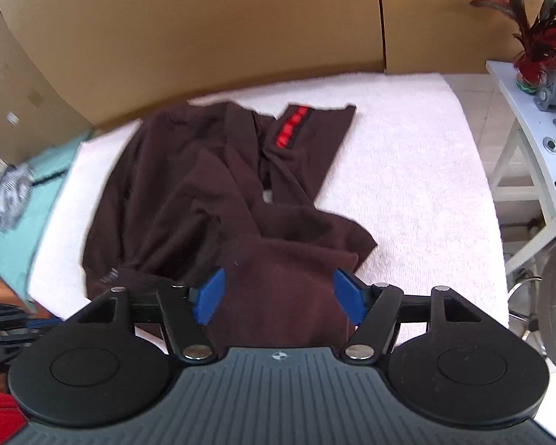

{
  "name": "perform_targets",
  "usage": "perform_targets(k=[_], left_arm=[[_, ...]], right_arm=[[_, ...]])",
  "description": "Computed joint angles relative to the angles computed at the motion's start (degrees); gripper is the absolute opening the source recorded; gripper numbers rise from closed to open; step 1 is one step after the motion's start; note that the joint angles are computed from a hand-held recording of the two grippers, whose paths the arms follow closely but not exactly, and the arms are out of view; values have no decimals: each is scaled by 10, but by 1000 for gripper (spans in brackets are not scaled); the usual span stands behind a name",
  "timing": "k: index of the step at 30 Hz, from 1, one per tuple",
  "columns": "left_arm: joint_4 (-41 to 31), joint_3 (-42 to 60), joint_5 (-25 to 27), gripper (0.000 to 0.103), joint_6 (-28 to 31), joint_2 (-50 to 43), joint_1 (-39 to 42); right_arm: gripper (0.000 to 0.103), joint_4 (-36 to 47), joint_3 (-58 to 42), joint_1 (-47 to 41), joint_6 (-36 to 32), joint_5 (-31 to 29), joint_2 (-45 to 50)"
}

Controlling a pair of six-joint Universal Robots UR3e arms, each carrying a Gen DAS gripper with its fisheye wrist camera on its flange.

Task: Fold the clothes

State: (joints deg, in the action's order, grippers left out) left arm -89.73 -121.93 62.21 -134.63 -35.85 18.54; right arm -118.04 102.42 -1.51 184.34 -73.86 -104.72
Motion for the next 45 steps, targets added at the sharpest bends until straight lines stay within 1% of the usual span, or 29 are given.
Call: perform_targets(k=[1,3,4,5,6,7,8,10,12,14,16,17,18,20,22,24,27,29,31,32,34,35,36,37,38,39,41,43,45], left_arm=[[35,-3,-5,1,-19,-9,-21],[149,-5,-3,5,-68,-75,-95],[222,-2,10,7,-93,-124,-147],[290,7,26,16,-111,-176,-197],[342,19,38,24,-118,-226,-236],[383,34,45,33,-118,-274,-267],[416,52,51,37,-115,-319,-294],[461,96,60,59,-101,-410,-339],[486,130,72,63,-87,-486,-373],[513,142,84,63,-73,-530,-397],[518,153,104,57,-68,-563,-419],[517,159,115,40,-66,-578,-429],[514,160,119,17,-65,-586,-435],[511,144,117,5,-69,-579,-435],[518,106,103,2,-76,-542,-423],[506,66,84,1,-91,-484,-397],[460,12,52,1,-126,-377,-337],[427,-14,47,1,-146,-309,-299],[385,-35,38,1,-162,-244,-252],[368,-42,38,1,-167,-219,-231],[339,-55,46,1,-173,-181,-196],[322,-58,44,1,-168,-165,-177],[302,-60,38,1,-159,-148,-156],[265,-60,16,1,-138,-125,-122],[242,-58,-3,3,-127,-113,-103],[244,-61,-14,5,-128,-109,-101],[297,-61,-22,14,-153,-144,-130],[359,-50,-21,48,-178,-212,-175],[405,-23,-6,58,-185,-297,-231]], right_arm=[[68,-20,12,9,22,-18,7],[68,-58,34,28,64,-53,23],[68,-72,44,30,88,-59,33],[54,-73,48,24,106,-45,38],[35,-66,49,15,118,-24,41],[4,-60,51,5,131,-2,43],[3,-65,53,6,140,-1,38],[3,-85,52,25,125,-20,7],[3,-100,46,38,102,-32,-22],[3,-103,35,36,83,-27,-47],[3,-98,23,36,75,-35,-57],[3,-99,20,42,76,-50,-57],[3,-100,17,47,78,-65,-57],[3,-97,24,39,80,-55,-71],[3,-105,18,49,76,-55,-65],[3,-116,7,65,70,-60,-52],[1,-151,-38,76,61,-21,-8],[1,-186,-86,85,55,16,32],[1,-221,-158,104,48,37,92],[1,-232,-201,117,41,34,127],[2,-218,-283,134,19,33,192],[13,-187,-325,137,8,35,220],[36,-166,-345,137,0,36,236],[48,-132,-340,135,-8,24,230],[66,-110,-312,131,-18,10,209],[72,-97,-280,126,-28,-4,189],[72,-61,-220,118,-45,-46,149],[72,-17,-147,99,-45,-93,98],[72,44,-87,58,-33,-100,49]])
